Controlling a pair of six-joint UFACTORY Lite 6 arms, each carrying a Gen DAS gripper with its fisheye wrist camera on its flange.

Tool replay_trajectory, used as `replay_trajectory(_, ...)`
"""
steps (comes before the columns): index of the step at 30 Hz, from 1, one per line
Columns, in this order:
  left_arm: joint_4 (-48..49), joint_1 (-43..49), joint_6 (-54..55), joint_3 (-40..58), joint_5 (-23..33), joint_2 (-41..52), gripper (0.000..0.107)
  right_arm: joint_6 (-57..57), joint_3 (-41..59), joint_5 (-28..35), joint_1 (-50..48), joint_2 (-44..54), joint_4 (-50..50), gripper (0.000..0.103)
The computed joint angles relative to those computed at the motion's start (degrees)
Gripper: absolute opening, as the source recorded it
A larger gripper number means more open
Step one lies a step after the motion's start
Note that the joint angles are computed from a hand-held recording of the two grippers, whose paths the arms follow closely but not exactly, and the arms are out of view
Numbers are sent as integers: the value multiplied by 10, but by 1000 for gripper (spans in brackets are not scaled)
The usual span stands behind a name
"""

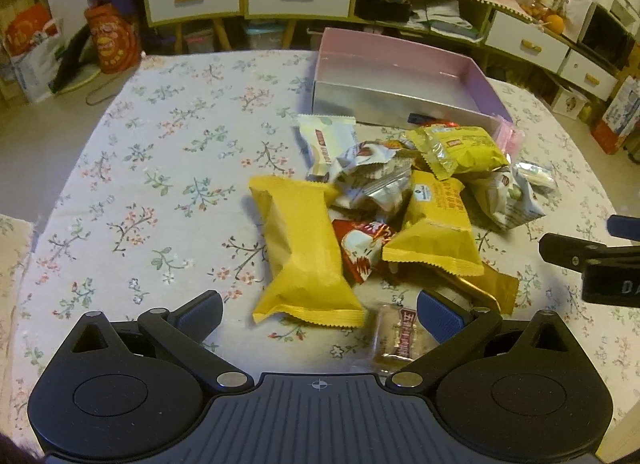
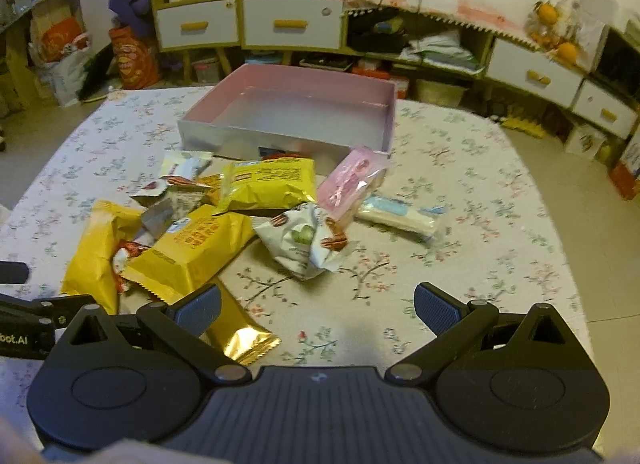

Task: Organize snacks
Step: 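Grasp the yellow pack with the left tool while the right tool grasps the gold bar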

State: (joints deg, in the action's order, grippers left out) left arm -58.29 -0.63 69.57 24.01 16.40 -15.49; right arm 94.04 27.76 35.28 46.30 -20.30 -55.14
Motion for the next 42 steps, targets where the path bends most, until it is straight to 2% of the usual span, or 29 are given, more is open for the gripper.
replay_trajectory(4, -86, 58, 142, 13, 57, 42, 103, -77, -15, -98, -56, -11, 42, 102)
replay_trajectory(7, -120, 94, 227, 15, 103, 61, 102, -137, -16, -153, -79, -1, 78, 99)
replay_trajectory(10, -154, 117, 289, 18, 125, 78, 101, -237, -12, -201, -92, 15, 150, 94)
replay_trajectory(18, -253, 115, 381, 48, 146, 144, 92, -392, -6, -255, -118, 56, 266, 77)
replay_trajectory(23, -329, 98, 428, 58, 133, 168, 81, -355, 2, -266, -123, 87, 214, 69)
replay_trajectory(26, -318, 96, 400, 75, 130, 189, 72, -332, 7, -268, -119, 102, 186, 64)
replay_trajectory(34, -304, 68, 399, 82, 84, 204, 63, -243, 23, -255, -93, 138, 83, 55)
replay_trajectory(36, -309, 61, 400, 83, 70, 211, 58, -182, 28, -247, -81, 149, 20, 54)
replay_trajectory(38, -327, 54, 410, 82, 58, 215, 51, -138, 31, -233, -69, 154, -26, 47)
replay_trajectory(42, -342, 54, 416, 78, 54, 209, 46, -131, 30, -225, -59, 150, -39, 37)
